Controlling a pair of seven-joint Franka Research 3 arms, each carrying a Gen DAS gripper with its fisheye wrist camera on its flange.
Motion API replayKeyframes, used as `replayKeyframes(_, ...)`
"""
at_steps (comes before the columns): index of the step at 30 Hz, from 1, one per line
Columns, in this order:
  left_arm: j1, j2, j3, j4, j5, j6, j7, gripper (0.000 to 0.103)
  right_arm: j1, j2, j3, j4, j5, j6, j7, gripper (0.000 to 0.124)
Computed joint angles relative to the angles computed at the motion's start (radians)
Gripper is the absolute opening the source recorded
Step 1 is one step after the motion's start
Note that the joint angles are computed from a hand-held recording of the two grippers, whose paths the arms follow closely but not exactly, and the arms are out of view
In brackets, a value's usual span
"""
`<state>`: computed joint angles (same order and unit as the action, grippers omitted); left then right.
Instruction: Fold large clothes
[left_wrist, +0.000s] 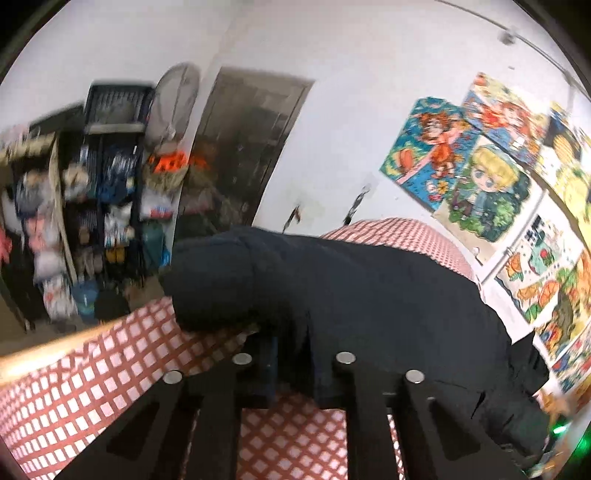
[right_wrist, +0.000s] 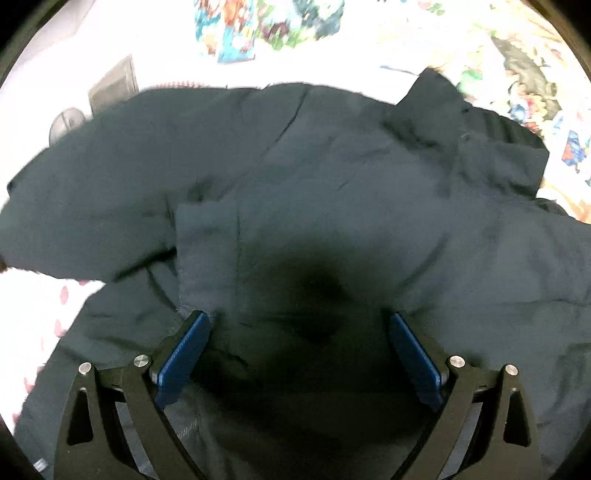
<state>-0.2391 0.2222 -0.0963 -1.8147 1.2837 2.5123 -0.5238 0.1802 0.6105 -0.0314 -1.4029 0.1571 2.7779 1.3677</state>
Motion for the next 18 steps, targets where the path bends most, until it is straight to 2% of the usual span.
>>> replayKeyframes(4,-0.057,-0.001,-0.016,0.051,0.135,-0.112,0.056,0.011,0.008,-0.121,-0.08,-0.157,-0.058,0.13,0.014,0.095)
replayKeyframes(8,-0.109,0.022,-0.037,0.136,0.274,-0.135,0.151,0.009,-0.044,-0.224,-0.11,-0.288,-0.061,0.179,0.025,0.095)
replayKeyframes(12,-0.146,0.07,-0.045,0.242,0.35,-0.066,0.206,0.009,-0.081,-0.238,-0.154,-0.308,-0.07,0.142,0.088,0.095)
replayKeyframes(16,-0.189,0.148,-0.038,0.374,0.354,0.074,0.325,0.009,-0.08,-0.228,-0.22,-0.326,-0.149,0.145,0.172,0.095)
replayKeyframes(18,-0.215,0.196,-0.034,0.437,0.332,0.129,0.415,0.009,-0.097,-0.232,-0.232,-0.336,-0.172,0.146,0.193,0.095)
